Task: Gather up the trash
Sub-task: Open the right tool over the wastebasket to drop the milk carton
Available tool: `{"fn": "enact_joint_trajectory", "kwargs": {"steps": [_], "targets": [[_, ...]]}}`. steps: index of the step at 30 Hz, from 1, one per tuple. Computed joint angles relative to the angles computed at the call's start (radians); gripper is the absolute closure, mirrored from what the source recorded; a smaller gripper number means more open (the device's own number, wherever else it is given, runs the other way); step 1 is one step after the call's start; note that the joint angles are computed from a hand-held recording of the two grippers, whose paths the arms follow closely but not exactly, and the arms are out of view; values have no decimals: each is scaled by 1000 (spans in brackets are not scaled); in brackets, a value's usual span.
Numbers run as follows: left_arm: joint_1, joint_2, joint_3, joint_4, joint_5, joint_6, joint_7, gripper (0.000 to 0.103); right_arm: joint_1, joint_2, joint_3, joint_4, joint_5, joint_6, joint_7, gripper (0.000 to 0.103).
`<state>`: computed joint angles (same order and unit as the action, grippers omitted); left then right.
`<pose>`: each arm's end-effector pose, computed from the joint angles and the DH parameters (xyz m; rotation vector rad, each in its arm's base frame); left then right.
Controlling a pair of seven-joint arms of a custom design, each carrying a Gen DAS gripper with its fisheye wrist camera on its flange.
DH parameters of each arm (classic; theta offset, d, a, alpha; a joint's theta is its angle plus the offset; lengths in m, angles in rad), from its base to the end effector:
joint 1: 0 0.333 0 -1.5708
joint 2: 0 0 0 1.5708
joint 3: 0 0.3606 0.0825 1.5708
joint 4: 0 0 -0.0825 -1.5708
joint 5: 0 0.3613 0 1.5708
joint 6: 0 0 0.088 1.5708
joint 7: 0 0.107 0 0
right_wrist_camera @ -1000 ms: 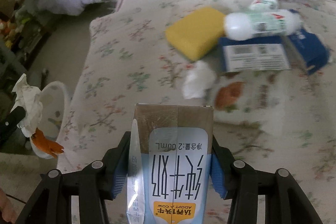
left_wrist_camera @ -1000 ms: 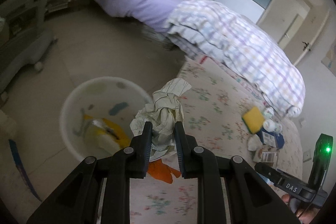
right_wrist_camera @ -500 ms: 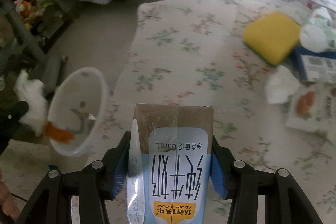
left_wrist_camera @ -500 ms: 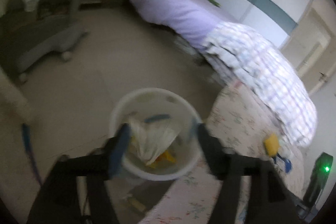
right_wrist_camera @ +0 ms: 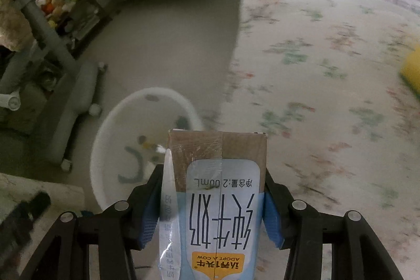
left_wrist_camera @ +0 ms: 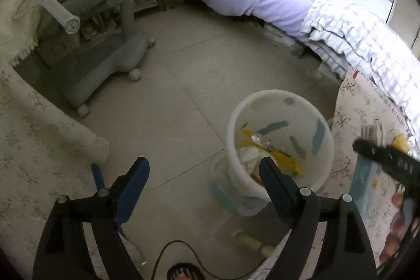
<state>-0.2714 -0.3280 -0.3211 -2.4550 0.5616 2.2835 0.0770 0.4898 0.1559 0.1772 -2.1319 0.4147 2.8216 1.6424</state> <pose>0.3507 -0.2316 0.4853 -2.2944 1.2646 -0.3382 0.4797 0.3464 0.4515 -2.0035 1.5946 0.0325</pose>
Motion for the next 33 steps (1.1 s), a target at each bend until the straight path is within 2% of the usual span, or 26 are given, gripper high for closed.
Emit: {"fn": "enact_joint_trajectory", "kwargs": {"steps": [4, 9, 10, 11, 13, 16, 19, 24, 33], "targets": [[0, -28, 16, -26, -22, 12, 18, 15, 35, 62, -10, 81, -69, -12, 59, 45], [15, -42, 16, -39, -29, 6, 17, 15, 46, 114, 0, 150, -74, -7, 74, 44], [15, -44, 18, -43, -33, 10, 18, 15, 30, 121, 20, 158, -40, 3, 44, 39], [16, -44, 18, -45, -37, 10, 19, 15, 19, 125, 35, 163, -9, 13, 24, 25], [16, -42, 20, -46, -43, 13, 29, 15, 6, 122, 51, 157, 46, 43, -3, 12], [15, -40, 19, -47, -47, 13, 41, 15, 5, 104, 47, 141, 71, 54, -28, 12], [14, -37, 15, -45, -49, 21, 45, 15, 30, 76, 4, 115, 8, 40, 13, 12], [6, -15, 5, -22, -52, 26, 50, 15, 33, 4, -45, 33, -105, 39, 80, 12], [-36, 53, -34, 67, -15, -15, 57, 13, -50, -167, -64, -158, -221, 46, 107, 11]]}}
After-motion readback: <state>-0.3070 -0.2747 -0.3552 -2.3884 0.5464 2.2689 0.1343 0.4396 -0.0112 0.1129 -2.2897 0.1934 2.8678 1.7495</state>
